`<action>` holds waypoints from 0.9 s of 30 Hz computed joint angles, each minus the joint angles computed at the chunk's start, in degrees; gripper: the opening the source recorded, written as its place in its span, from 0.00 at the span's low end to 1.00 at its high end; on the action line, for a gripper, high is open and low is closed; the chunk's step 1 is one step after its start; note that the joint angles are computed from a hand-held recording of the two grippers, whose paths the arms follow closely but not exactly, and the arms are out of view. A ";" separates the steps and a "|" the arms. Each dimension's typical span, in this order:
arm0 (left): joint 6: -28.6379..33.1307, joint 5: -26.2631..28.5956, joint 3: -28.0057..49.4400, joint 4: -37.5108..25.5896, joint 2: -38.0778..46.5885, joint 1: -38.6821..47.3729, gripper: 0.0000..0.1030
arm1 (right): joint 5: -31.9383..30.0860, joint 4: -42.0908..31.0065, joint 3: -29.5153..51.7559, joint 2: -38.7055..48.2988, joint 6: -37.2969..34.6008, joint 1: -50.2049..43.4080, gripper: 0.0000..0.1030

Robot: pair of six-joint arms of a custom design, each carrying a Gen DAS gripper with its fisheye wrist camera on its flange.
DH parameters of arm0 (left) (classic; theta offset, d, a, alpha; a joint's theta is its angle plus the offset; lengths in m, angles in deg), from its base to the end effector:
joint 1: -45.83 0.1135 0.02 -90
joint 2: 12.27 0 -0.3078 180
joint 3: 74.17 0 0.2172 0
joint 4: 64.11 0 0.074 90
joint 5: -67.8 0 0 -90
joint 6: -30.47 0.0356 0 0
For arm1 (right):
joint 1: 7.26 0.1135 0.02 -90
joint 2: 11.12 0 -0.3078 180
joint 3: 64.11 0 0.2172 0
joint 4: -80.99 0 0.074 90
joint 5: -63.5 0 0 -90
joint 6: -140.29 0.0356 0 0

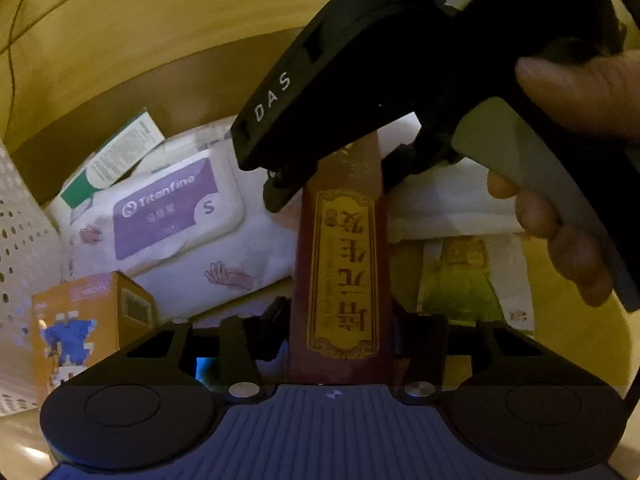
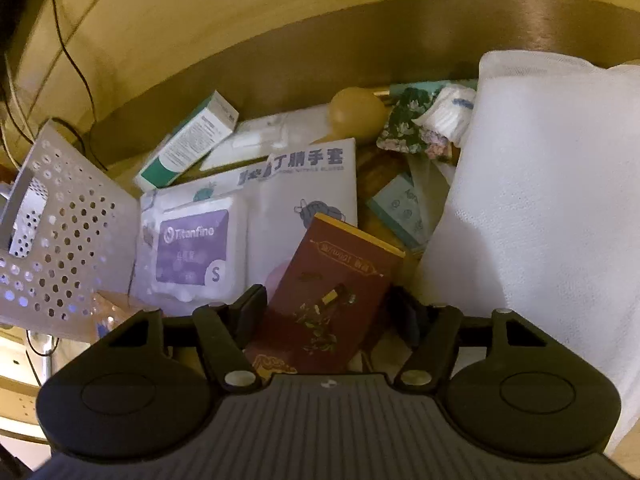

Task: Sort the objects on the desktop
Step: 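Lift the maroon box with the left tool and carry it over the basket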

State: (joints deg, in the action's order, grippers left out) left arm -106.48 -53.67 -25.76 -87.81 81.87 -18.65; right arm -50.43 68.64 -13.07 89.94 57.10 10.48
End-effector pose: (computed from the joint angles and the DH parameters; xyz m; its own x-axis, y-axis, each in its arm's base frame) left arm 0.1161 -0.2000 0.1673 -0.7801 0.1873 -0.5970 0.1767 0.9813 0.0769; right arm 0.2509 0.0954 0.1548 -0.8921 -0.1716 -0.4179 -0.3544 0.8395 0.4118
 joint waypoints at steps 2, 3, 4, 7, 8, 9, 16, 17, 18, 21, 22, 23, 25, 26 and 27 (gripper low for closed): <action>-0.90 -2.25 1.19 -1.94 0.93 -1.97 0.48 | -0.62 0.55 -1.01 -1.36 -0.27 -0.61 0.67; -1.15 -2.81 1.63 -2.70 1.00 -2.53 0.48 | -0.80 0.97 -1.55 -2.07 -0.12 -0.81 0.66; -1.05 -2.90 1.81 -3.02 0.73 -2.63 0.49 | -0.95 1.01 -1.81 -2.78 -0.10 -1.05 0.66; 0.03 -3.69 3.06 -4.79 -0.67 -2.71 0.49 | -1.60 0.47 -1.85 -5.03 0.72 -2.01 0.66; 0.33 -4.07 3.84 -6.04 -1.32 -2.96 0.49 | -1.84 -0.08 -1.60 -5.87 0.73 -2.38 0.66; 0.61 -4.39 4.47 -6.85 -1.88 -3.08 0.49 | -2.10 -0.52 -1.33 -6.63 0.77 -2.74 0.66; 2.99 -7.54 9.83 -12.88 -4.98 -3.92 0.49 | -2.76 -4.59 1.24 -12.86 1.33 -4.40 0.66; 3.10 -7.88 10.56 -13.77 -5.39 -3.97 0.49 | -2.73 -5.38 1.84 -13.63 1.47 -4.39 0.66; 3.23 -8.11 11.28 -14.81 -5.97 -3.93 0.49 | -2.78 -6.06 2.40 -14.23 1.46 -4.35 0.66; 3.35 -9.08 13.18 -18.37 -8.34 -4.00 0.50 | -3.03 -8.00 4.26 -16.31 2.14 -3.70 0.66; 3.43 -9.71 13.86 -19.98 -9.24 -4.14 0.50 | -2.96 -8.36 4.74 -17.27 2.73 -3.07 0.66; 3.55 -10.55 14.62 -21.87 -10.22 -4.30 0.50 | -2.99 -8.66 5.27 -18.06 3.26 -2.47 0.66; 3.63 -12.18 15.96 -25.74 -12.34 -4.68 0.51 | -2.18 -9.11 6.59 -19.52 5.03 -0.30 0.66; 3.49 -13.12 16.48 -27.78 -13.70 -4.79 0.51 | -1.55 -8.85 7.08 -20.11 6.17 1.19 0.66; 3.80 -13.80 16.84 -29.29 -15.06 -4.50 0.51 | -0.90 -8.77 7.76 -20.70 7.10 2.75 0.66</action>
